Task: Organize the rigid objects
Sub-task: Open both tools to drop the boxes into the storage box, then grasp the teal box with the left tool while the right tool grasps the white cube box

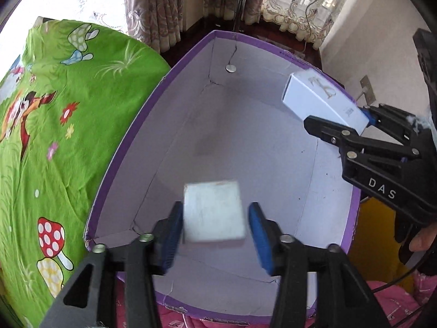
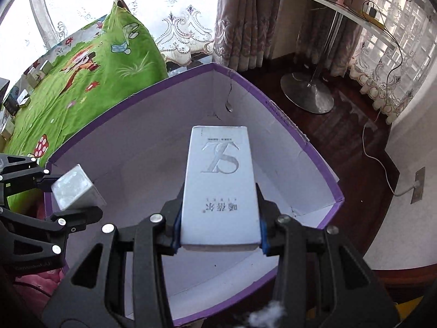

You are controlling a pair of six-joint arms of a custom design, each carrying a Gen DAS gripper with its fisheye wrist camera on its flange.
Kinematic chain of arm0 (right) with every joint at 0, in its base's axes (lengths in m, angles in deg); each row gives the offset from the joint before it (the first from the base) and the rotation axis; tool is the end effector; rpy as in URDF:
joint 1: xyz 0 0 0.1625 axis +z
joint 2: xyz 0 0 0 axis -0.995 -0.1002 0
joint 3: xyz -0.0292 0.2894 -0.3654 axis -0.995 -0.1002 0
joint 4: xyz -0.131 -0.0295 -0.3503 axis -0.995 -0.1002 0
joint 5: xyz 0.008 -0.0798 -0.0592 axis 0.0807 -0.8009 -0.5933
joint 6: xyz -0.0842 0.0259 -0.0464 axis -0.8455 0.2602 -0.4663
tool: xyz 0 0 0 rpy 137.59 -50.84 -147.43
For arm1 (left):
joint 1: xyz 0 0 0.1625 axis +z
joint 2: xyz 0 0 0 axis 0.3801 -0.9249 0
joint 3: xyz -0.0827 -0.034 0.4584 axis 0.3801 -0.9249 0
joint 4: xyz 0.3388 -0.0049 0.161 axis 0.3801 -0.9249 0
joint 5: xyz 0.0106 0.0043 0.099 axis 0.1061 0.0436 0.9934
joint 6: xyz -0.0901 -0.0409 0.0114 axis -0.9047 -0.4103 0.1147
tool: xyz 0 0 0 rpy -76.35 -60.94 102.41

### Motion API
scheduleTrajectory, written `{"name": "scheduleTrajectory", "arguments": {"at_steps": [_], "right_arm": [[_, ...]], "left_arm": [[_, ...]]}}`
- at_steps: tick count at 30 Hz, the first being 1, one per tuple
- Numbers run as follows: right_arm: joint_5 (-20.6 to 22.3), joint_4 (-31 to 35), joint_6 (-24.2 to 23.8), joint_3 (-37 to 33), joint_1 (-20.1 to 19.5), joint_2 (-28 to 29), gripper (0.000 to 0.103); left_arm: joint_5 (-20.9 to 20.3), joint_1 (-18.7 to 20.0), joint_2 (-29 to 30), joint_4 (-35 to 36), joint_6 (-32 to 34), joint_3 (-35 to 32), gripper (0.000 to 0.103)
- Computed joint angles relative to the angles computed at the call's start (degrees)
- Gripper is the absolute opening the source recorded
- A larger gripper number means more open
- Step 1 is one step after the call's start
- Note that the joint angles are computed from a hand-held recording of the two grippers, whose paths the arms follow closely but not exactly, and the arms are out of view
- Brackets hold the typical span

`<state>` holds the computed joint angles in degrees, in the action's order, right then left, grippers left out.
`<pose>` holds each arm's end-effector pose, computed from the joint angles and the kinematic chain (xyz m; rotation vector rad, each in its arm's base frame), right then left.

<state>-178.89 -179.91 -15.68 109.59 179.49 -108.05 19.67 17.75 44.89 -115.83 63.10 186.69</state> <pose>0.0848 -0.3409 0.2108 -0.1948 -2.1511 0.6948 -0.2867 -0.4639 -0.0401 1.2334 2.3532 0.2012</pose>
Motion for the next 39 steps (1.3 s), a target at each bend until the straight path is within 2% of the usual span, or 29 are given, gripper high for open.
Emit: {"name": "scheduleTrajectory", "arguments": {"at_steps": [2,3,7,13,17,19,21,26,33,35,39], "right_arm": [[-1.5,2.7,1.3,-1.1,0.6,-0.1,0.074],[-1.9,2.7,1.2,-1.5,1.0,0.2,0.076],[-3.1,4.8,1.5,-2.9,2.7,0.5,0.076],[-4.5,10.4,0.6,-8.3,7.1,3.1,0.076],[-3.8,13.0,-4.4,-14.2,10.4,6.9,0.076],[-1.6,14.9,-7.7,-17.9,11.8,9.5,0.077],[2.2,18.5,-10.3,-21.9,12.9,12.2,0.077],[13.0,29.6,-15.7,-33.9,14.8,20.6,0.078],[24.5,41.2,-18.7,-53.6,16.3,34.1,0.078],[25.4,43.2,-19.6,-59.4,16.8,37.8,0.078],[23.9,44.1,-23.4,-69.9,18.2,44.8,0.079]], "left_arm": [[-0.8,0.6,-0.7,-0.7,-0.2,0.4,0.073],[-1.1,0.9,-1.0,-1.3,-0.2,0.6,0.075],[-1.8,1.4,-2.5,-2.5,-1.3,1.4,0.077],[-4.9,6.3,-6.3,-2.1,-3.9,1.7,0.077],[-7.9,10.8,-11.0,-7.1,-3.8,4.0,0.077],[-6.9,13.3,-13.9,-10.9,-4.1,5.8,0.077],[-3.8,15.2,-17.1,-15.3,-4.4,8.4,0.077],[11.2,18.2,-25.0,-27.0,-5.1,16.7,0.077],[30.5,24.2,-32.1,-38.3,-8.8,23.2,0.077],[34.3,26.7,-33.9,-38.8,-7.6,22.6,0.077],[36.2,32.6,-34.8,-41.5,-1.6,18.5,0.077]]}}
